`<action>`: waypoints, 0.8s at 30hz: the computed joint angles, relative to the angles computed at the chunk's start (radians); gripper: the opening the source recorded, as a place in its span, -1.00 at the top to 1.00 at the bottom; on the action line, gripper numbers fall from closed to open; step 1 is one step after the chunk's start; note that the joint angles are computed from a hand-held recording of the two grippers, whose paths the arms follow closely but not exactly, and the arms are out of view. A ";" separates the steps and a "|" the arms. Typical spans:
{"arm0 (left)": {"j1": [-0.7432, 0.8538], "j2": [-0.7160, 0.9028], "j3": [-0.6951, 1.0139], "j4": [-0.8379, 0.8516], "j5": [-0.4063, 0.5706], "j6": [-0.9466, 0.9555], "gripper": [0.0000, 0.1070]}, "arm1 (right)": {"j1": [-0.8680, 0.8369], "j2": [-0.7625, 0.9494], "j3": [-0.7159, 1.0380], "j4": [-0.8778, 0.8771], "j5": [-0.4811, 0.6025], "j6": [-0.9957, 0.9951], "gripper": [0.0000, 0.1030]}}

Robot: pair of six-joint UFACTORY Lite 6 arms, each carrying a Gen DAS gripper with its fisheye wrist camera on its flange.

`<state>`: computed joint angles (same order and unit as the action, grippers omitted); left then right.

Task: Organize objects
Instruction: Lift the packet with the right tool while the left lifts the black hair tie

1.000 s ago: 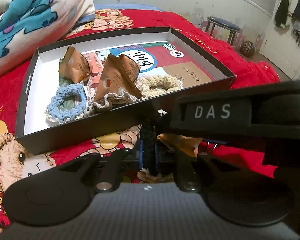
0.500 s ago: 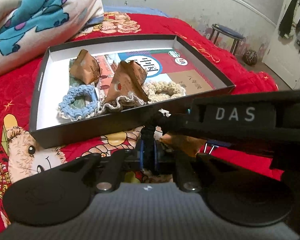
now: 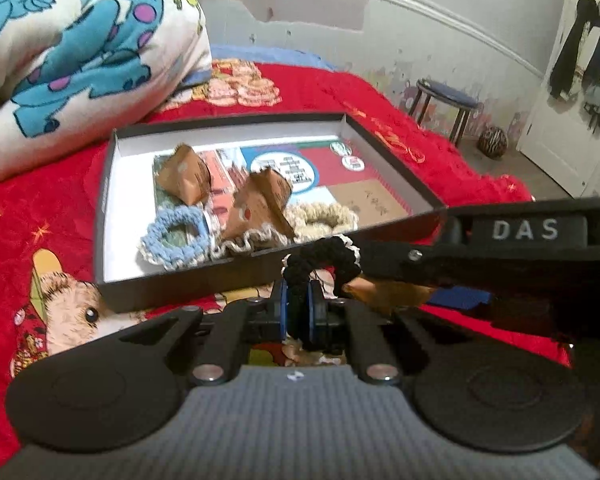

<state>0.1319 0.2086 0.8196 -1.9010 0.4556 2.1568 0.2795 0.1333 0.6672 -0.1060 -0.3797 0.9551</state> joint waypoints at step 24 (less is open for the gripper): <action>0.048 -0.150 0.042 -0.035 0.077 -0.047 0.77 | -0.143 -0.288 0.050 -0.138 0.111 -0.019 0.34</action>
